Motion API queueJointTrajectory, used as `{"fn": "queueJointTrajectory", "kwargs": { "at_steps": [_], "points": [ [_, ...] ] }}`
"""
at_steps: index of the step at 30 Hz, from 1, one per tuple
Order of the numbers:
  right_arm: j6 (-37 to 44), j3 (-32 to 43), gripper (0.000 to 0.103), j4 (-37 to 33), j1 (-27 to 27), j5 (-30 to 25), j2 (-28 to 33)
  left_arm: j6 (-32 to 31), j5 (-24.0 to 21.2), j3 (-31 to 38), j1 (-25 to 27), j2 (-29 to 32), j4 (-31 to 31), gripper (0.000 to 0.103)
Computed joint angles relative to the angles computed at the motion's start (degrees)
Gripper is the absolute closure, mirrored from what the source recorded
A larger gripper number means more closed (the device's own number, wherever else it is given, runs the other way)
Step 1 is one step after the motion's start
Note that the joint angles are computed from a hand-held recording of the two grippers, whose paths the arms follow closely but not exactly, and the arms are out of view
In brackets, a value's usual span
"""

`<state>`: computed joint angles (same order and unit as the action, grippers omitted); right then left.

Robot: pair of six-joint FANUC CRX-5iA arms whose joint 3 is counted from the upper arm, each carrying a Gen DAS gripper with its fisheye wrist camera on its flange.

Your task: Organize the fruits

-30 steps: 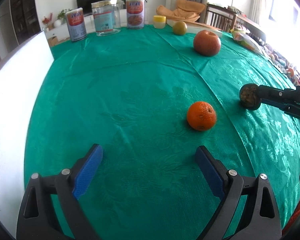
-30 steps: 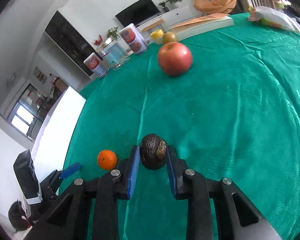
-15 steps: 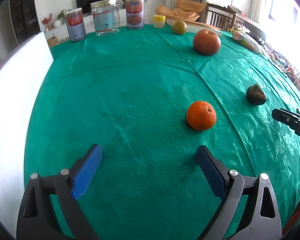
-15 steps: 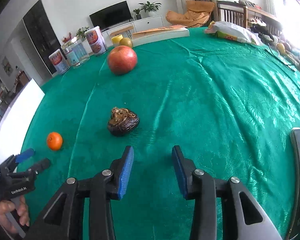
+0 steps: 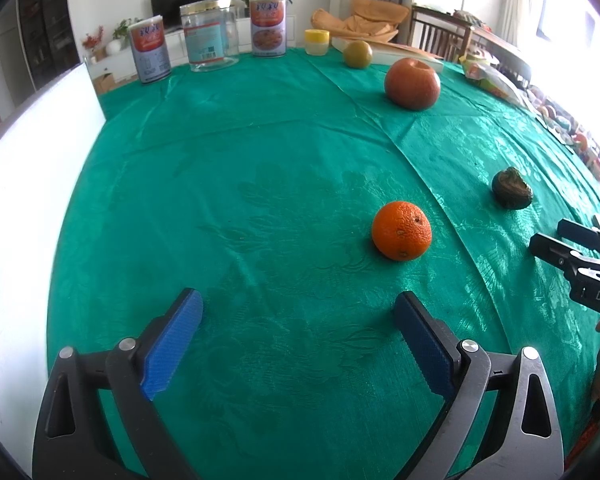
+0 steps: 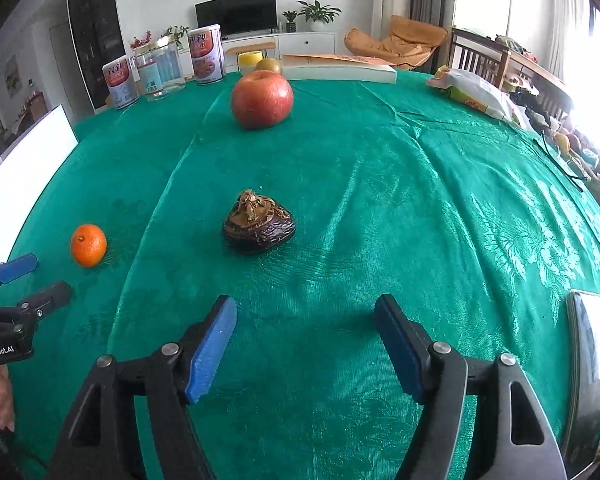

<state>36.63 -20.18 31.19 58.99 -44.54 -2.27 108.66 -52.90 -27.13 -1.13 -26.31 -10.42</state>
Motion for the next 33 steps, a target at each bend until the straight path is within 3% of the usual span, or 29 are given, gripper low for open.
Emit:
{"fn": "queueJointTrajectory", "kwargs": {
  "at_steps": [8, 21, 25, 29, 33],
  "points": [
    [1.3, 0.6, 0.017, -1.4, -0.2, -0.2, 0.3, 0.0, 0.0, 0.0, 0.0, 0.0, 0.0, 0.006],
    [2.6, 0.9, 0.012, -3.0, -0.4, 0.5, 0.1, -0.2, 0.1, -0.2, 0.0, -0.2, 0.2, 0.006],
    [2.7, 0.9, 0.012, -3.0, -0.4, 0.5, 0.2, -9.8, 5.0, -4.2, 3.2, -2.9, 9.9, 0.007],
    [3.2, 1.0, 0.010, -3.6, -0.5, 0.8, 0.1, -10.0, 5.4, 0.1, -1.6, 0.9, 6.2, 0.007],
    [3.4, 0.9, 0.010, -4.0, -0.7, 1.2, 0.0, -9.9, 5.2, 2.1, -3.0, 4.3, 5.0, 0.008]
  ]
}}
